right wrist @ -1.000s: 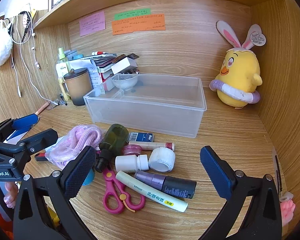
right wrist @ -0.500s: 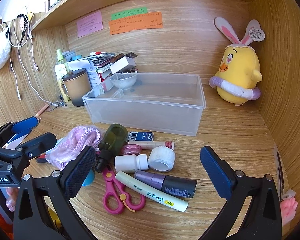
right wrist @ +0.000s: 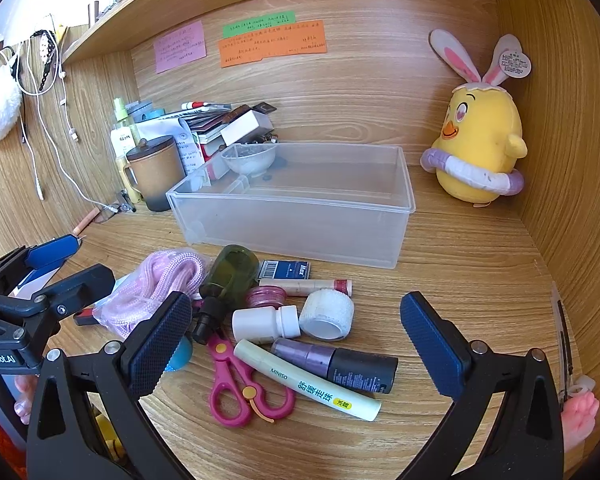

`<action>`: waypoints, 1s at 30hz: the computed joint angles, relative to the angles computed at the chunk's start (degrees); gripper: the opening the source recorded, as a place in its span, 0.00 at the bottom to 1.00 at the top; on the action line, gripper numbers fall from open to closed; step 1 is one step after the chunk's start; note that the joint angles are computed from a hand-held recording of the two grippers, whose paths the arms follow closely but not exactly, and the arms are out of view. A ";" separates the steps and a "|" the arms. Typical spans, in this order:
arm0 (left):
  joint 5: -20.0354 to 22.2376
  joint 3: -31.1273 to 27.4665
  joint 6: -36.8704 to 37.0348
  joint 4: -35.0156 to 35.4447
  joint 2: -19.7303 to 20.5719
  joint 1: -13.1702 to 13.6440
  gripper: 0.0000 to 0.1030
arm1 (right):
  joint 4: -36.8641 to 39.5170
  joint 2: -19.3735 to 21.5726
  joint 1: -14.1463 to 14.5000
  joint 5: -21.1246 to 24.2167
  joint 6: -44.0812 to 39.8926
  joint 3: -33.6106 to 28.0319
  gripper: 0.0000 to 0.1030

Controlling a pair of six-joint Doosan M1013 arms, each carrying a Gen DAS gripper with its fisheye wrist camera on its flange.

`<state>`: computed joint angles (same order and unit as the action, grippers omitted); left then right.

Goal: Organize objects

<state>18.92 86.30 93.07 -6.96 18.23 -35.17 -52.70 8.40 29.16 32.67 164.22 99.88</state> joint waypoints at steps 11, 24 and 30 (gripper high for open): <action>0.03 0.00 -0.48 0.33 0.00 -0.10 1.00 | 0.68 -0.01 0.06 -0.51 -0.60 -0.05 1.00; 1.16 -0.27 1.36 -2.83 0.15 0.48 1.00 | 1.41 -0.09 0.00 -2.21 -1.66 0.08 1.00; 2.41 -0.50 3.95 -5.11 0.02 1.06 1.00 | 1.22 0.12 0.26 -1.90 -2.04 -0.02 1.00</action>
